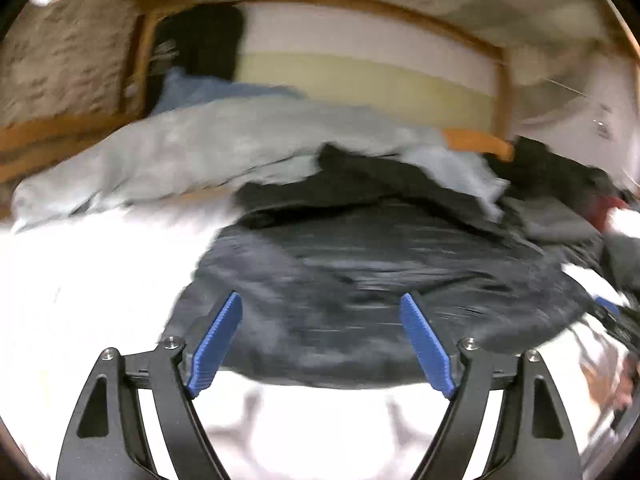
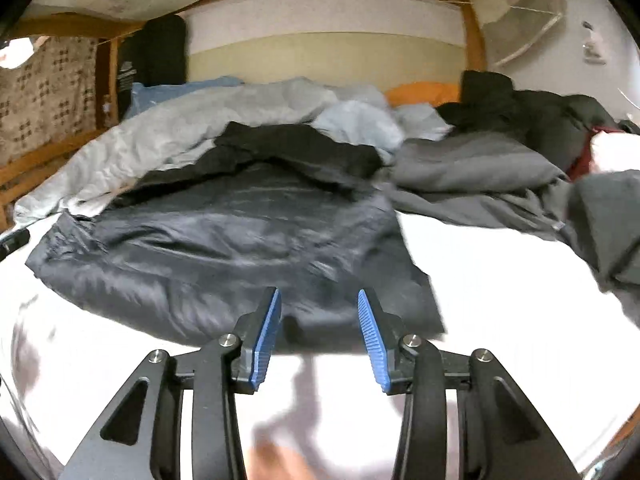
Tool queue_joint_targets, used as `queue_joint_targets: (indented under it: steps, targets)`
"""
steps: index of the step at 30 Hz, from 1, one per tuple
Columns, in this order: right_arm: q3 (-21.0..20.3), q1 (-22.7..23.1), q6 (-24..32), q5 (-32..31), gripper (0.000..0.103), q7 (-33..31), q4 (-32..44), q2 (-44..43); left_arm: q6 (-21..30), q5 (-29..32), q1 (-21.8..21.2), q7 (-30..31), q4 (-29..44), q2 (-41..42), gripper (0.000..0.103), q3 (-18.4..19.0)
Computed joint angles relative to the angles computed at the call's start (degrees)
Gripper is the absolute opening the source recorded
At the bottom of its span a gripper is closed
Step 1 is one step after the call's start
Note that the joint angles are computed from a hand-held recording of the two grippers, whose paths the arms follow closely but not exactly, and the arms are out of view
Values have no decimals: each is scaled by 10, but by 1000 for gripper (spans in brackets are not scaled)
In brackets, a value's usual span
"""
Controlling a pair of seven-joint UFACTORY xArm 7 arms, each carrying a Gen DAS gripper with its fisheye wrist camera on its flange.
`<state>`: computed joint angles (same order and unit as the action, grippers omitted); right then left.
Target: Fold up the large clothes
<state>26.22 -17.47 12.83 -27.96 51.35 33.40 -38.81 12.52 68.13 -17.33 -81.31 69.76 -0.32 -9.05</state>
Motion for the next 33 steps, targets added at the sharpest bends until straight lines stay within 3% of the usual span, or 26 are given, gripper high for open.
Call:
queue_joint_targets:
  steps: [2,4,6,8,9,10,11,12,13,14,15,16,17,18,19,20,21,23,25,26,28,29,31,32,33]
  targets:
    - [-29,17,5,21,43,3,-13,-11,14,10,66,-33,0,2,83,-50]
    - [-58,33,-33,39,46,0,-33,-26,26,103,129,-131,-9,-10,83,-99]
    - [-54,17,-43,54,60,1,-39,-46,4,139,105,-174,-19,-11,84,-59]
    - [-34,-14,-28,60,63,10,-33,-51,17,80,61,-136,-20,2,85,-7]
    - [-39,-15,-30,66,64,8,-33,-43,5,37,75,-103,-18,12,85,-12]
    - [-45,-14,-33,70,67,5,-30,-33,-6,-23,110,-52,-16,26,87,-42]
    - [-53,-14,-38,79,68,5,-29,-18,7,-83,146,8,-6,50,94,-81]
    - [-66,-12,-62,94,68,12,-33,4,39,-134,159,68,14,84,94,-106]
    - [-76,-12,-88,111,68,24,-39,21,71,-161,148,106,31,94,93,-107]
    - [-86,-9,-114,133,68,36,-46,40,79,-165,120,121,38,89,90,-83]
    - [-110,15,-129,158,67,36,-50,62,70,-152,95,121,39,90,78,-59]
    - [-116,23,-137,173,58,35,-50,76,65,-160,92,140,39,95,67,-58]
    - [-100,7,-136,164,42,34,-47,78,47,-166,112,152,31,95,46,-77]
    - [-102,14,-137,164,33,10,-42,87,25,-160,124,150,23,92,27,-85]
    - [-104,26,-145,180,15,-19,-41,94,17,-135,111,129,20,87,19,-71]
    - [-86,14,-151,183,12,-25,-41,93,11,-96,96,92,15,77,10,-54]
    - [-49,-22,-136,162,12,-7,-41,72,15,-58,82,53,10,66,10,-42]
    - [53,-127,-119,120,10,48,-44,-1,24,-34,82,18,-1,43,9,-49]
    - [88,-159,-90,122,9,46,-44,-54,29,-11,87,-16,-22,5,9,-61]
    - [97,-167,-71,110,9,47,-43,-83,32,-22,91,-4,-27,-8,9,-71]
    - [84,-149,-35,88,9,34,-49,-121,38,-56,101,36,-40,-25,9,-88]
    - [73,-135,-23,83,9,31,-51,-129,40,-45,106,28,-45,-29,13,-95]
    - [36,-91,0,83,10,18,-62,-131,53,48,130,-46,-52,-36,28,-121]
    - [26,-76,19,87,13,22,-70,-133,81,101,126,-96,-63,-49,52,-125]
    - [25,-71,36,87,14,31,-72,-136,115,131,134,-128,-71,-61,64,-140]
